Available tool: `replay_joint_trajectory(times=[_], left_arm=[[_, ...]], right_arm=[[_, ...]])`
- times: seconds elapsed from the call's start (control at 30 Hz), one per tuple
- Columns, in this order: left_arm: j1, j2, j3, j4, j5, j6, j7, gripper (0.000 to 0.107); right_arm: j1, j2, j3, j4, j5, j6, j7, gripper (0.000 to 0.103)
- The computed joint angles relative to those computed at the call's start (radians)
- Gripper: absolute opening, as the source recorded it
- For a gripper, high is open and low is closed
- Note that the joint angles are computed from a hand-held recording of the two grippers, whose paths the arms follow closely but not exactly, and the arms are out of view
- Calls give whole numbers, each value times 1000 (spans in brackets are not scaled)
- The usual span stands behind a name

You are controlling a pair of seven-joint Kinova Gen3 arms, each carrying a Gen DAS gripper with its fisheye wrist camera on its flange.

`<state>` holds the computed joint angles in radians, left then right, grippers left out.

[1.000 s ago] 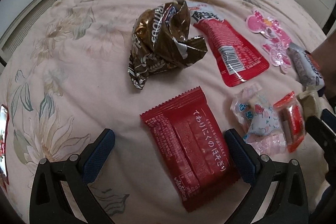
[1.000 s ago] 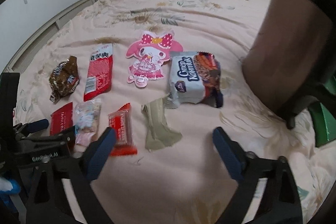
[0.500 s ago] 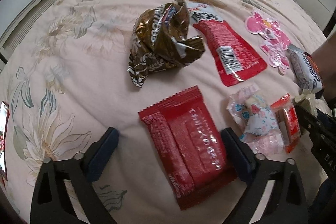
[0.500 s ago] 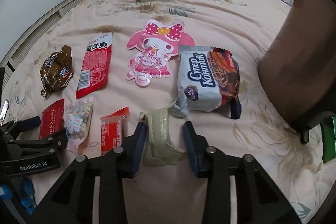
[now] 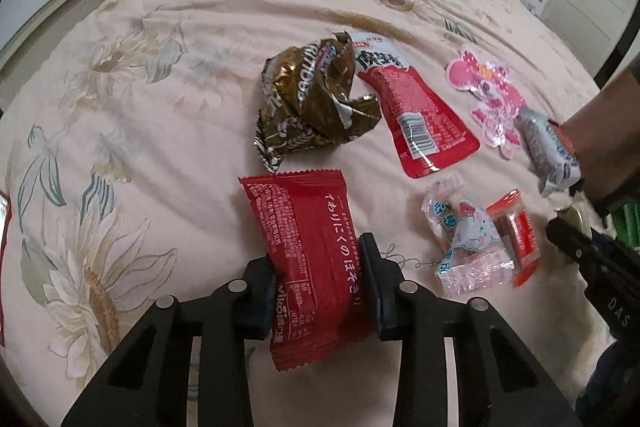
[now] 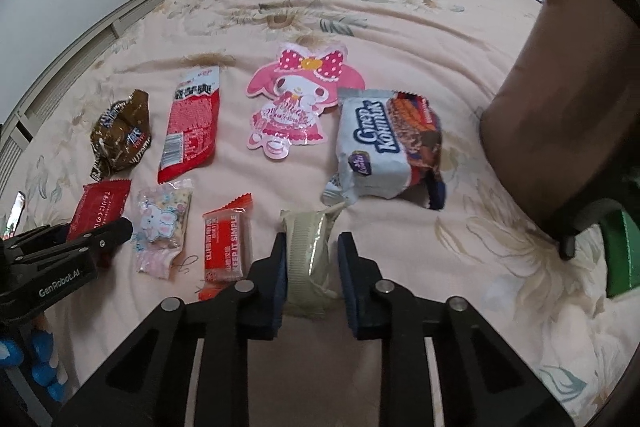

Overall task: Organize snacks
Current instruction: 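Grasp the red wafer packet with the left tool while the right tool grasps the beige wrapped item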

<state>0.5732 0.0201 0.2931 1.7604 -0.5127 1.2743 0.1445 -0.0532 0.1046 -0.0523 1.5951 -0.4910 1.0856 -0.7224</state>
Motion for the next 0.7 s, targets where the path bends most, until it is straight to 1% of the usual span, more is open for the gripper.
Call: replay_joint_trajectory(times=[0.07,0.13,0.37,0.47,0.6,0.67,0.7], left_arm=[[-1,-16,1,3,2,-5,8,30],[5,-20,16,-10,-5,11,18,30],[63,5,53,-108,-51,133,39,30],[105,21,65,-161,-70,197,49,30],[166,45,76,-228,-98,260,42,30],[198,65,78,-270,-114,276,28,30],[209,68,73,-283,-113,265,24,30]], right_arm=[[12,-10,6,-7,-15,20,15,29],[27,-23,17,-12,-34,44,34,29],[85,-67,66,-23,-102,143,100,29],[114,-86,94,-23,-128,182,133,29],[163,-98,138,-28,-166,238,177,29],[193,-98,161,-34,-184,264,201,29],[207,-98,170,-36,-191,273,208,29]])
